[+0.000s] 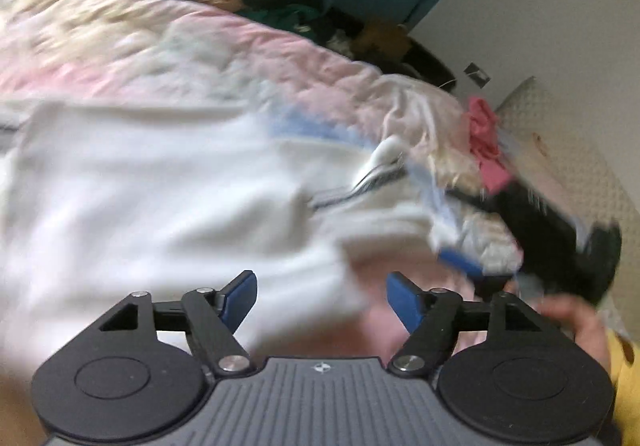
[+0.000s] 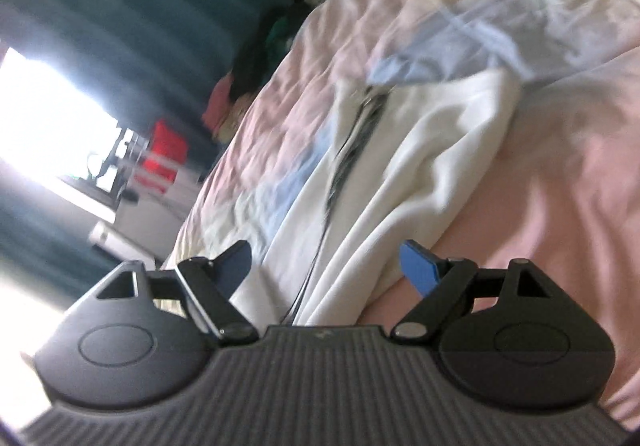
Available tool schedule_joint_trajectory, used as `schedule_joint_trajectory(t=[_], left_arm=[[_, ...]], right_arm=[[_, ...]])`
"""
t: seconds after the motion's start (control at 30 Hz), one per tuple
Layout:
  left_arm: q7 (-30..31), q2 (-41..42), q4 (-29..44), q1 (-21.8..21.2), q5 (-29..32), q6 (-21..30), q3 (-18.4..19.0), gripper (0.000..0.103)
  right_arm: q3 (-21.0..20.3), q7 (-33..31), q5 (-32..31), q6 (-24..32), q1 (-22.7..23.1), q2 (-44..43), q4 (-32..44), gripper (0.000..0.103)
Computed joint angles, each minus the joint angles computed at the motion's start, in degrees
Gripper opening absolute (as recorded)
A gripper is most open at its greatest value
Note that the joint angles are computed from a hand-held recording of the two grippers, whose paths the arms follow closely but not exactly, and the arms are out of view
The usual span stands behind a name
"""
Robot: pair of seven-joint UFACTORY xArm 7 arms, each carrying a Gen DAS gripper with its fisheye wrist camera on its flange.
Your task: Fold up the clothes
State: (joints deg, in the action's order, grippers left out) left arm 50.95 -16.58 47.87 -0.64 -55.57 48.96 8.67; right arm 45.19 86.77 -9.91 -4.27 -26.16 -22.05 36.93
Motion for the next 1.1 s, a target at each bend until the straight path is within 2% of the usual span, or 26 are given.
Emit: schedule_joint_trajectory(t=[0.1,0.2,0.43,0.57,0.63,0.7,0.8,0.87,0.93,1.03,1.1], left_arm=[[1.0,-3.4,-4.7,2.0,3.2,1.3,1.7,0.077],[0.2,-2.3,-6.7,2.7,4.1,-0.1,2.1,0.077],[2.6,3.8,-3.8,3.1,-4.4,-3.9,1.9,0.077],[5.5,6.4,-2.0,3.0,-5.7,-9.4,-0.8,0.077],[8.2,5.3,-3.6,2.0,-5.9,-14.7,-2.6,0.077],[11.2,4.3,-5.2,0.4,-6.2,-20.2,-3.7,0.078],[15.7,4.4,-7.2,-2.6,-7.2,-27.4,-4.6,0.085],[19.6,5.1,-8.4,-5.2,-9.2,-33.3,-5.2,0.088],[22.6,5.1,-9.1,-7.5,-11.8,-37.0,-5.1,0.088],[21.6,4.5,-9.3,-8.3,-12.2,-37.7,-4.1,0.087],[24.6,4.1,-9.1,-9.9,-16.4,-39.7,-3.3,0.086]], right_arm=[[1.3,-1.3,-1.8,1.5,0.6,1.0,2.1,0.084],[3.5,-0.9,-4.9,4.2,-0.7,1.0,4.1,0.084],[4.1,3.4,-10.1,8.0,-0.3,3.1,5.7,0.082],[2.9,5.9,-12.2,8.9,1.1,4.8,5.8,0.082],[2.1,7.0,-13.3,9.5,2.0,5.6,5.9,0.082],[1.1,8.3,-14.2,9.9,2.9,6.0,5.8,0.082],[-0.1,10.2,-16.1,10.3,4.0,6.8,6.0,0.082],[-0.6,11.3,-17.7,10.9,4.6,7.4,6.5,0.082],[-1.4,12.1,-19.3,11.4,5.5,8.2,7.0,0.082],[-3.2,13.6,-21.3,11.7,7.2,8.9,7.2,0.082],[-4.2,14.7,-22.9,12.2,8.2,9.2,7.4,0.082]])
